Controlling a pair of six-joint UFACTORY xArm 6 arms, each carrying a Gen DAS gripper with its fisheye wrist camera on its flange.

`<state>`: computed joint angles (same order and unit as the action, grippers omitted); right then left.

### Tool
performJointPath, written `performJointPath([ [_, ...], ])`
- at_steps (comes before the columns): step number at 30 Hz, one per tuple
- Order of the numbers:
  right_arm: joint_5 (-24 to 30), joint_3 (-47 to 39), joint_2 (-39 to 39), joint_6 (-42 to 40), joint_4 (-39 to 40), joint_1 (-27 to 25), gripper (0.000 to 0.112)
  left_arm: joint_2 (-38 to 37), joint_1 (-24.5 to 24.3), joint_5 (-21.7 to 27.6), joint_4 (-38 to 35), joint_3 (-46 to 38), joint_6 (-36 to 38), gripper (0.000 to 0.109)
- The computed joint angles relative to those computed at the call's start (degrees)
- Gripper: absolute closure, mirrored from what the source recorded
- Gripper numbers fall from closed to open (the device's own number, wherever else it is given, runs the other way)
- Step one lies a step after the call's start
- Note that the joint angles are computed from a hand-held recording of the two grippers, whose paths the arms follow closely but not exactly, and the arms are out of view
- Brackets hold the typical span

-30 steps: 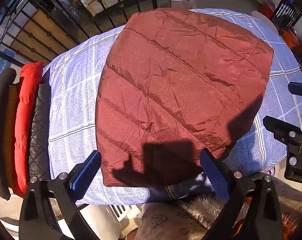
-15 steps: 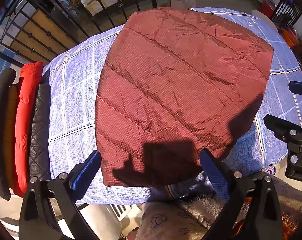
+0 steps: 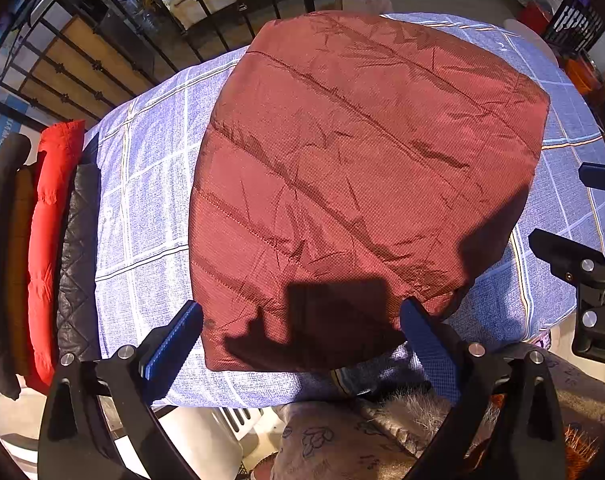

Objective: Fold large clothes

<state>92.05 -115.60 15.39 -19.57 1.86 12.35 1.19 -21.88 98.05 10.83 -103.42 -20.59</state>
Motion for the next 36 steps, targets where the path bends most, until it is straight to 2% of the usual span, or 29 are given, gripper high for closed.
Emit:
performJointPath([
  [16, -0.49, 0.73, -0.38, 0.21, -0.53, 0.39, 0.028, 0.18, 0.32, 0.36, -0.58, 0.03, -0.07, 0.012],
  [22, -1.69, 3.11, -1.73, -0.13, -0.05, 0.30, 0.028, 0.25, 0.44, 0.44, -0.75, 0.00, -0.41, 0.012],
  [26, -3.34, 4.00, -2.21, -0.07, -2.45, 0.91, 0.028, -0.12, 0.81, 0.20, -1.14, 0.53, -0.68, 0.012],
  [31, -8.29, 8.53, -4.89, -3.27, -1.96, 1.96, 0.028, -3.54, 4.28, -1.62, -1.17, 5.39, -3.42, 0.012],
  [32, -7.73, 8.22, -4.65, -4.17, -1.47, 2.21, 0.028, -4.28, 5.14, -1.80, -1.06, 6.42, -4.09, 0.012],
  [36, -10.93, 10.91, -6.19, -7.47, -0.94, 4.10, 0.028, -8.28, 8.81, -0.18, 4.46, 12.43, -7.61, 0.012],
])
